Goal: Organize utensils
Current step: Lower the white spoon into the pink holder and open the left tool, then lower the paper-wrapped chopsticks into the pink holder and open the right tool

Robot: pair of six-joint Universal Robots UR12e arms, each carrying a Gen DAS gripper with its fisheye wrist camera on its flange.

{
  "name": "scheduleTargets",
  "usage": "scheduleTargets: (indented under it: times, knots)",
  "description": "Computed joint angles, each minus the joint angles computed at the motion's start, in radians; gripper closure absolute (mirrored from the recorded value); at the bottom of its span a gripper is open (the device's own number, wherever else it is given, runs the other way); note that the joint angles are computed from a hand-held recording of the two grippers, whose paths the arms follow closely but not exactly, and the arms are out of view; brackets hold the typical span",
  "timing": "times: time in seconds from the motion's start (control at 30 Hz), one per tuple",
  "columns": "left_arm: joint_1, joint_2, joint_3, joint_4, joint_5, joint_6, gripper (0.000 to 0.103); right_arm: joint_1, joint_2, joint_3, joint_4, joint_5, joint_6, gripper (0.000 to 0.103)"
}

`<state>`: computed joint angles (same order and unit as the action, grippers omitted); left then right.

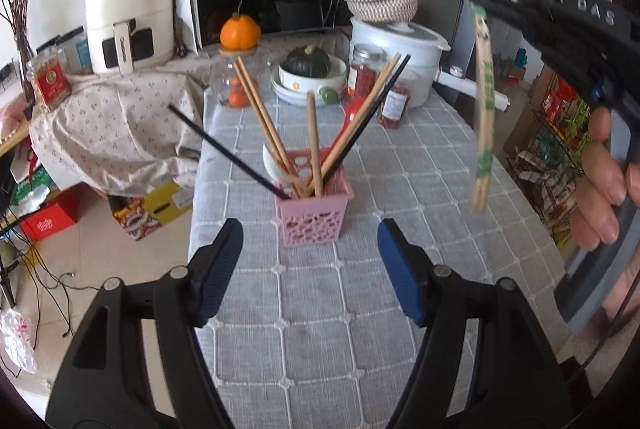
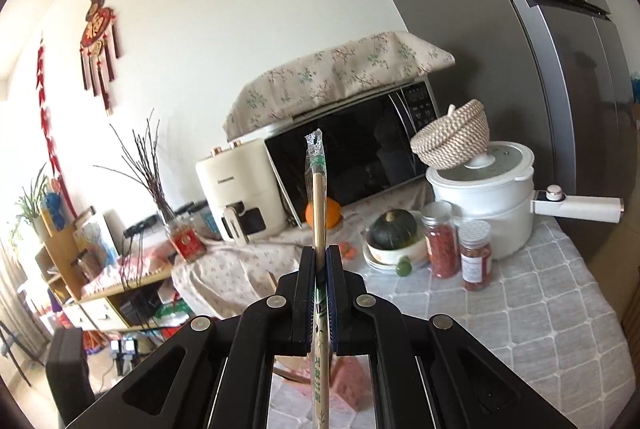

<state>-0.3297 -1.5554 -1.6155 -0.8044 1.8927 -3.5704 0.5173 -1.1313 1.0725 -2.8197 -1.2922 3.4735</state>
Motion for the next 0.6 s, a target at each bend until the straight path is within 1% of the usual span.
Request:
scheduleTargets:
  times: [0.03,0.13,0.2,0.27,0.37,0.43,0.6]
  knots:
    - [0.006,0.005,-0.004,-0.016,-0.012,-0.004,0.033,0.012,0.011,-0.008,-0.026,-0.019,0.004,0.098]
    - [0.020,0.023,-0.020,-0.047,-0.015,-0.021,0.033,0.046,0.040,-0.016,-0.106,-0.099,0.024,0.098]
    - [0.037,0.035,-0.031,-0.058,-0.033,-0.046,0.033,0.062,0.057,-0.012,-0.161,-0.168,0.051,0.098]
    - [0.052,0.045,-0.042,-0.064,-0.055,-0.062,0.033,0.077,0.074,-0.004,-0.213,-0.254,0.071,0.098]
    - [0.064,0.047,-0.048,-0.080,-0.055,-0.062,0.033,0.091,0.098,0.000,-0.274,-0.351,0.097,0.098]
    - [0.070,0.044,-0.049,-0.094,-0.049,-0.060,0.033,0.094,0.115,-0.006,-0.302,-0.386,0.124,0.098]
    - [0.089,0.041,-0.057,-0.116,-0.064,-0.064,0.033,0.100,0.156,-0.035,-0.343,-0.435,0.158,0.098]
